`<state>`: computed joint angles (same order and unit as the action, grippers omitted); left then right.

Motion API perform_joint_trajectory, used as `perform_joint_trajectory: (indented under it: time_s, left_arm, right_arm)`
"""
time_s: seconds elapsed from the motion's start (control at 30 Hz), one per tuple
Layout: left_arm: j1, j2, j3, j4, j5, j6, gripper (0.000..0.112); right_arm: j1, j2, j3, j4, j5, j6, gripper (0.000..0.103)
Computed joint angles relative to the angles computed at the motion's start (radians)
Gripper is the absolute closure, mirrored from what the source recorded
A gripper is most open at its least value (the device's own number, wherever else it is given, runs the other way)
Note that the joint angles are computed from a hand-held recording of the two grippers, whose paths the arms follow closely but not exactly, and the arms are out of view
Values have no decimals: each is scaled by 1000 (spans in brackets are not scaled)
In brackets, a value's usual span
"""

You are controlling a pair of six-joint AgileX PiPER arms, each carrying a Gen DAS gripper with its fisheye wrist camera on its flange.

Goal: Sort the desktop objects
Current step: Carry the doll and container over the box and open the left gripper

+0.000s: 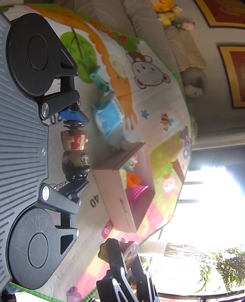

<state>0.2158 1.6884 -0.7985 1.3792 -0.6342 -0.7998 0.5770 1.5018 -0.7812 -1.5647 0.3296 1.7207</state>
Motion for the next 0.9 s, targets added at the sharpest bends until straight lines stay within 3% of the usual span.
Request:
perform_joint_trajectory:
  time_s: [0.17,0.27,0.43,0.57,0.7,0.77,0.9]
  left_arm:
    - [-86,-56,-71,-65,11,31,43]
    - [-140,-19,-181,-53,51,-29,43]
    - [-233,127,-439,103,109,-293,43]
    - [-302,270,-621,211,106,-482,43]
    - [-309,389,-734,350,95,-701,31]
    - [-281,400,-703,336,83,-686,25]
    - [-224,364,-522,132,127,-364,19]
  right_arm:
    - [4,-116,-34,15,112,-129,47]
    - [-52,-107,-149,150,129,-319,47]
    - [-169,-60,-292,277,88,-476,47]
    - [-242,28,-382,353,44,-556,47]
    - [-297,141,-468,511,10,-685,47]
    - [-316,194,-497,575,-2,-733,47]
    - [-341,318,-572,750,1,-878,47]
